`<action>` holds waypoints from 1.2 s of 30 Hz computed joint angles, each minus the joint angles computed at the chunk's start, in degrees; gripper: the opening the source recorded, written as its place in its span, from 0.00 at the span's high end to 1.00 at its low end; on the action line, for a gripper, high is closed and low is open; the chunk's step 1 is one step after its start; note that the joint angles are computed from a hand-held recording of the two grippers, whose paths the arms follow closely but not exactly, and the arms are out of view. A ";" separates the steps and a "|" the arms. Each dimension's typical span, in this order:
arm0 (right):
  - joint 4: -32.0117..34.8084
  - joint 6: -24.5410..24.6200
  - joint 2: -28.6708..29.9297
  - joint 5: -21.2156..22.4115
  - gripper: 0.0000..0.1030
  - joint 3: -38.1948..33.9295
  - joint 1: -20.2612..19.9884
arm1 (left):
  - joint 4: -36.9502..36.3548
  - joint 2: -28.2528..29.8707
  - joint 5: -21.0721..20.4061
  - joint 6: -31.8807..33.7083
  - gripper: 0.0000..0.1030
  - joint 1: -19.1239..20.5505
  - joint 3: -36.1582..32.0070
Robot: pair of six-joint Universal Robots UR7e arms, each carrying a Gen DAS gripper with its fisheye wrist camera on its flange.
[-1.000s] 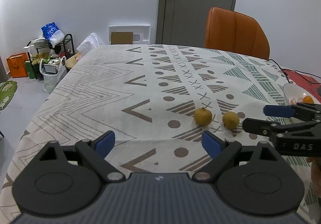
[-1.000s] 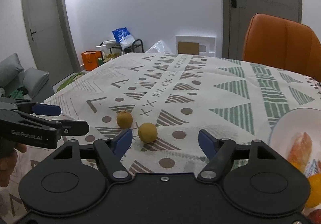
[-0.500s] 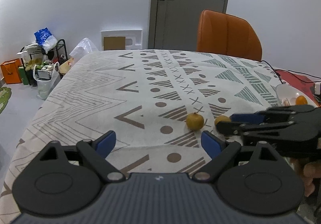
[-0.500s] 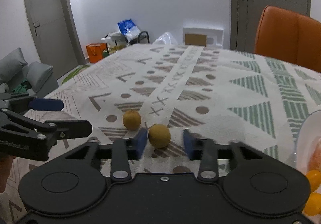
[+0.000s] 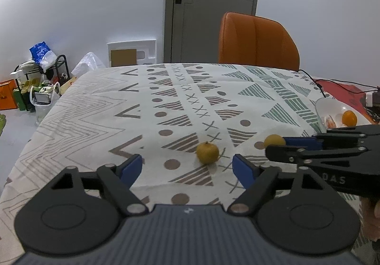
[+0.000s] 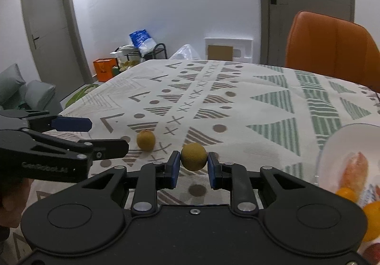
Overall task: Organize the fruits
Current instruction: 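Close the left gripper around the other yellow fruit while the right holds its fruit, then carry both yellow fruits over the white plate with both grippers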
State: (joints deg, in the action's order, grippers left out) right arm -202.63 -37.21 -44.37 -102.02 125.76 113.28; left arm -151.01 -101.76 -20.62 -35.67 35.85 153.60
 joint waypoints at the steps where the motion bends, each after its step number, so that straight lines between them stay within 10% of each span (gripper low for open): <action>1: -0.26 0.16 -0.26 -0.03 0.78 0.22 -0.20 | -0.89 0.67 -0.02 0.38 0.25 0.12 -0.08; 22: -6.43 2.86 -6.96 0.99 0.78 6.70 -2.41 | -23.50 16.85 -1.99 14.81 0.78 5.54 -3.05; 36: -11.41 4.04 -11.79 1.70 0.78 11.32 -4.97 | -24.54 17.40 -2.97 14.79 0.78 2.63 -2.73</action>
